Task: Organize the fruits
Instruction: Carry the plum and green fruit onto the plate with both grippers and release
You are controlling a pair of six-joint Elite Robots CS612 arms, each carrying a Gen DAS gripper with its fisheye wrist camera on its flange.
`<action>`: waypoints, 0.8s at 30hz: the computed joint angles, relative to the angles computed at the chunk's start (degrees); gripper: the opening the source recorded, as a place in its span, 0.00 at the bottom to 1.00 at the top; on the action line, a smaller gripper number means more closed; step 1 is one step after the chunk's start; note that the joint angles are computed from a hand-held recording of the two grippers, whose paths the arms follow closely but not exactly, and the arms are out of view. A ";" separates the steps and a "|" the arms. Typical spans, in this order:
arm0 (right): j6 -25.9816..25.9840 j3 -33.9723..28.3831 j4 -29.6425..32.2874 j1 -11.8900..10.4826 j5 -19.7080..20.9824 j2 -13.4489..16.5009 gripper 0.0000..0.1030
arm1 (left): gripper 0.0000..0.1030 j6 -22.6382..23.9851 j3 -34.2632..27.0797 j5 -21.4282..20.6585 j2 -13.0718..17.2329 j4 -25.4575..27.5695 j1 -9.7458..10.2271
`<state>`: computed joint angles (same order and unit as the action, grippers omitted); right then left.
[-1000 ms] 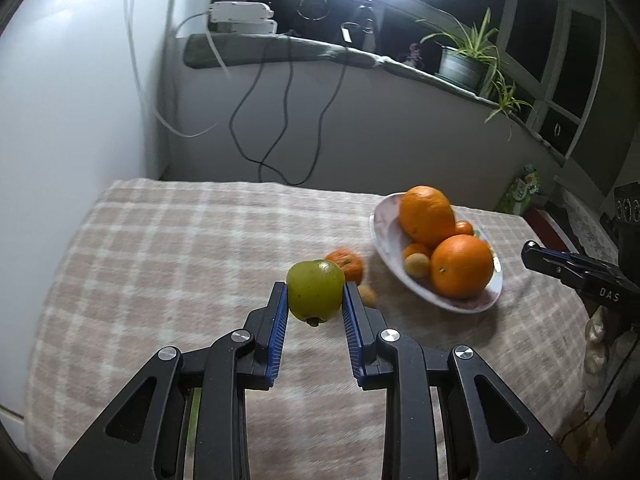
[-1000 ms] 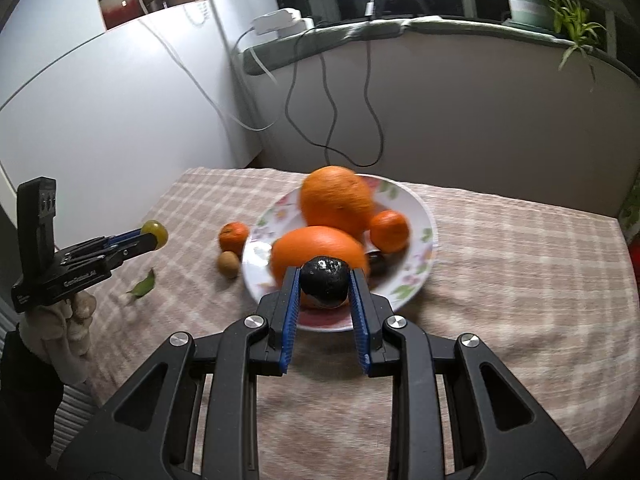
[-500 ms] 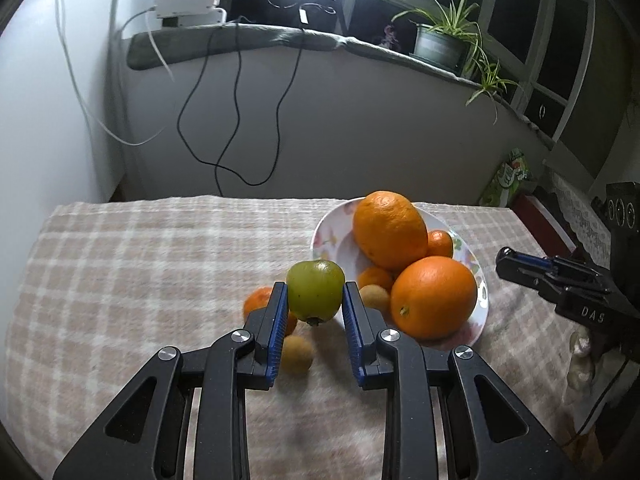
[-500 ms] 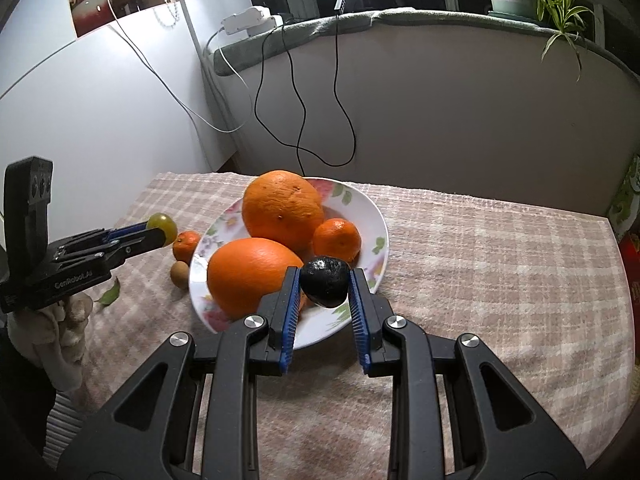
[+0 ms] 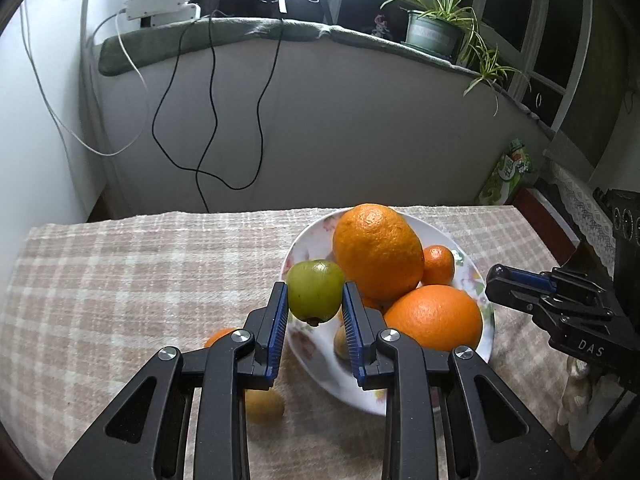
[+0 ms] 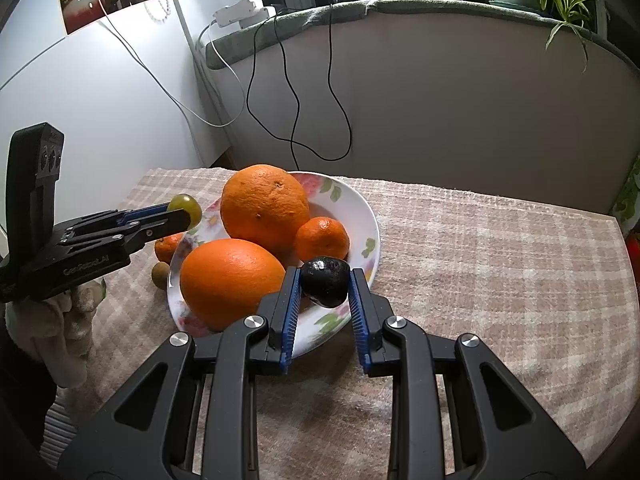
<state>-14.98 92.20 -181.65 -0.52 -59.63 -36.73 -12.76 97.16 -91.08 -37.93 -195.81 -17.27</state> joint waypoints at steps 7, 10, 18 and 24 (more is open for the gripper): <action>-0.80 -0.35 0.57 0.23 -0.05 0.19 0.25 | 0.25 -0.57 -0.60 -0.87 0.42 0.45 0.05; -1.13 -0.36 0.72 0.28 -0.05 0.21 0.25 | 0.25 -0.50 -0.64 -0.69 0.47 0.56 -0.03; -1.73 -0.05 0.34 0.48 -0.28 0.02 0.25 | 0.26 -1.05 -0.70 -0.33 0.40 0.78 0.03; -2.19 0.14 0.07 0.65 -0.86 -0.10 0.48 | 0.36 -1.25 -0.77 -0.26 0.42 0.76 0.08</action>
<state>-17.17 92.34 -181.58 0.12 -60.49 -36.83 -14.01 96.39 -91.33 -37.52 -195.05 -17.19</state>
